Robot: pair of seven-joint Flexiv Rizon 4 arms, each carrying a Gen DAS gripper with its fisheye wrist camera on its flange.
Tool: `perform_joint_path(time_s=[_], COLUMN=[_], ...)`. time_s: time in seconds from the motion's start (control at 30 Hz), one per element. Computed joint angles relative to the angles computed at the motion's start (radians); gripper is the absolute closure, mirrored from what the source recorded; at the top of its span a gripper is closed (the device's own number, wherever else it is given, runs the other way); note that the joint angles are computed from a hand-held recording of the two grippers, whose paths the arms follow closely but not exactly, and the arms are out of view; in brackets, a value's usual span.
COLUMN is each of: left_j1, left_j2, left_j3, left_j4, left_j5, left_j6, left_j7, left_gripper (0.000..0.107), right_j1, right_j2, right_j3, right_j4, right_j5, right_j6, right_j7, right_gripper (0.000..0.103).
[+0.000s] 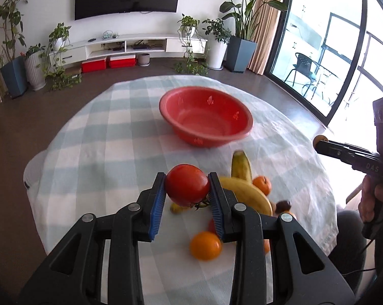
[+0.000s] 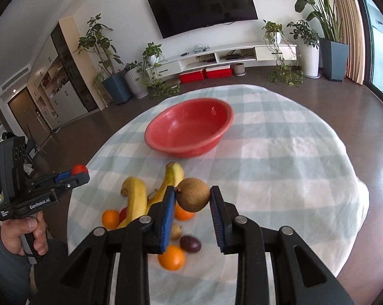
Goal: Organize fruits
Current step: 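Carry the tomato and kiwi into the red bowl and open both tools, then withdraw both tools from the bowl back toward the fruit pile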
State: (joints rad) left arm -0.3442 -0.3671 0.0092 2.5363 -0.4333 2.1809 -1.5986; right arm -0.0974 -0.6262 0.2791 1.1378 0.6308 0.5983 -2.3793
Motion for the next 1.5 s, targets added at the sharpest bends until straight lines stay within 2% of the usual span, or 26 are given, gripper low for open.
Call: perform_joint_path(time_s=[0.1, 0.17, 0.27, 0.4, 0.5, 0.53, 0.67, 0.77, 0.87, 1.0, 1.2, 1.33, 1.43, 1.5], left_j1=[0.050, 0.039, -0.004, -0.062, -0.040, -0.016, 0.023, 0.010, 0.021, -0.019, -0.018, -0.017, -0.021, -0.025], left_j2=[0.002, -0.025, -0.107, -0.222, -0.286, -0.302, -0.344, -0.367, -0.379, -0.396, -0.397, -0.395, -0.391, -0.384], left_j3=[0.012, 0.046, 0.117, 0.213, 0.212, 0.192, 0.166, 0.192, 0.187, 0.239, 0.241, 0.242, 0.252, 0.258], left_j4=[-0.120, -0.218, -0.363, -0.514, -0.583, -0.593, -0.627, -0.654, -0.667, -0.694, -0.712, -0.717, -0.715, -0.706], left_j5=[0.026, 0.005, -0.017, -0.007, 0.019, 0.030, 0.080, 0.119, 0.156, 0.211, 0.278, 0.307, 0.322, 0.329], left_j6=[-0.118, -0.223, -0.338, -0.464, -0.521, -0.526, -0.544, -0.565, -0.573, -0.589, -0.609, -0.621, -0.615, -0.609], left_j7=[0.089, 0.165, 0.225, 0.214, 0.190, 0.187, 0.164, 0.135, 0.110, 0.062, 0.038, 0.021, 0.000, -0.014], left_gripper=[0.076, 0.076, 0.076, 0.076, 0.076, 0.076, 0.076, 0.076, 0.076, 0.075, 0.075, 0.075, 0.071, 0.061], right_j1=[0.042, 0.078, 0.144, 0.214, 0.255, 0.267, 0.301, 0.316, 0.323, 0.330, 0.330, 0.326, 0.325, 0.321], right_j2=[-0.097, -0.167, -0.260, -0.377, -0.451, -0.467, -0.507, -0.516, -0.527, -0.518, -0.510, -0.509, -0.491, -0.475], right_j3=[-0.007, -0.009, -0.026, -0.047, -0.061, -0.066, -0.087, -0.101, -0.104, -0.112, -0.107, -0.095, -0.095, -0.093], right_j4=[-0.178, -0.297, -0.441, -0.610, -0.713, -0.732, -0.763, -0.759, -0.762, -0.724, -0.689, -0.692, -0.659, -0.631], right_j5=[-0.036, -0.071, -0.144, -0.231, -0.280, -0.294, -0.344, -0.371, -0.395, -0.421, -0.442, -0.441, -0.439, -0.439], right_j6=[-0.054, -0.095, -0.134, -0.197, -0.238, -0.248, -0.237, -0.216, -0.214, -0.172, -0.134, -0.136, -0.113, -0.093], right_j7=[0.050, 0.078, 0.119, 0.160, 0.164, 0.158, 0.140, 0.128, 0.128, 0.125, 0.129, 0.136, 0.129, 0.129], right_gripper=[0.073, 0.073, 0.073, 0.073, 0.073, 0.073, 0.073, 0.073, 0.073, 0.073, 0.072, 0.063, 0.060, 0.059])
